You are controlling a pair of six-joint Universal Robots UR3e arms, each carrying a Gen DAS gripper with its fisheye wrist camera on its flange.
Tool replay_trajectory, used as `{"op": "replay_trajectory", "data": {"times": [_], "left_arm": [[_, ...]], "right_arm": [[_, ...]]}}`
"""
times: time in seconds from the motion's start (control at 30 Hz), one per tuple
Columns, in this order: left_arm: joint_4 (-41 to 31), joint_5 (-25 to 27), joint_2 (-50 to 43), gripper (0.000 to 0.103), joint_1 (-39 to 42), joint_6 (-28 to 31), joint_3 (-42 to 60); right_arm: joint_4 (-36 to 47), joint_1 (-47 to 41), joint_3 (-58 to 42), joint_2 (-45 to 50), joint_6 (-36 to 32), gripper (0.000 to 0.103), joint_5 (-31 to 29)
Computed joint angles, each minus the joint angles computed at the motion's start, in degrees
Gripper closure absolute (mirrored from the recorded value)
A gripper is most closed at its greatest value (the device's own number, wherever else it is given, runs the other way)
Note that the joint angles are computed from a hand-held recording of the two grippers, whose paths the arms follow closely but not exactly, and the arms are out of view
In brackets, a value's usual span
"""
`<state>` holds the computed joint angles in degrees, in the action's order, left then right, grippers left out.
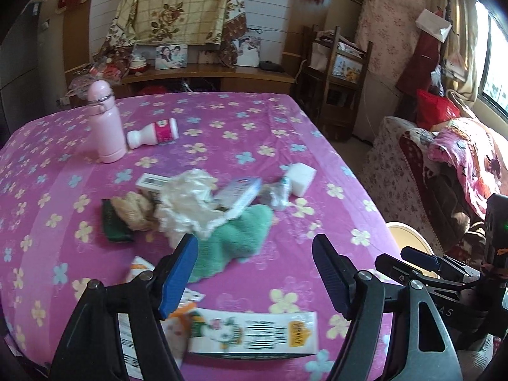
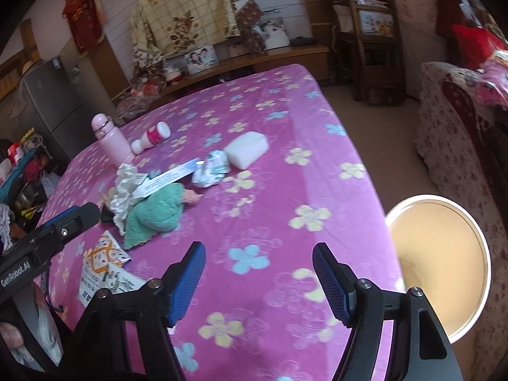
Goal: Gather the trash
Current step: 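Bring both tools back over the table toward the trash pile, then grasp the crumpled beige paper with left tool while right tool grasps white wrapper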
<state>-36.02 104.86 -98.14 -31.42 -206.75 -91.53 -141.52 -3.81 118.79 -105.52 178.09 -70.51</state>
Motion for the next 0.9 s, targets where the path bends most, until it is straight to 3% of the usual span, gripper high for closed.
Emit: {"op": "replay_trajectory", "data": {"times": [0.2, 0.47, 0.77, 0.9], "left_arm": [[1.56, -4.92, 8.96, 0.024, 9.18, 3.57, -10.62], [1.11, -11.10, 13.58, 0.024, 21.15, 8.21, -17.02], [3.81, -14.01, 8.42, 0.024, 26.17, 12.55, -16.41], [4.68, -12.85, 4.06, 0.024, 25.88, 14.37, -13.50]], "right_arm": [[-2.65, 7.27, -6.02, 8.52, 1.84, 0.030, -1.40], [-2.70, 10.39, -16.28, 19.83, 4.18, 0.026, -0.35], [-1.60, 12.29, -32.44, 35.85, 8.42, 0.026, -3.03], [-0.40, 11.99, -39.05, 41.44, 9.45, 0.026, -2.78]]}}
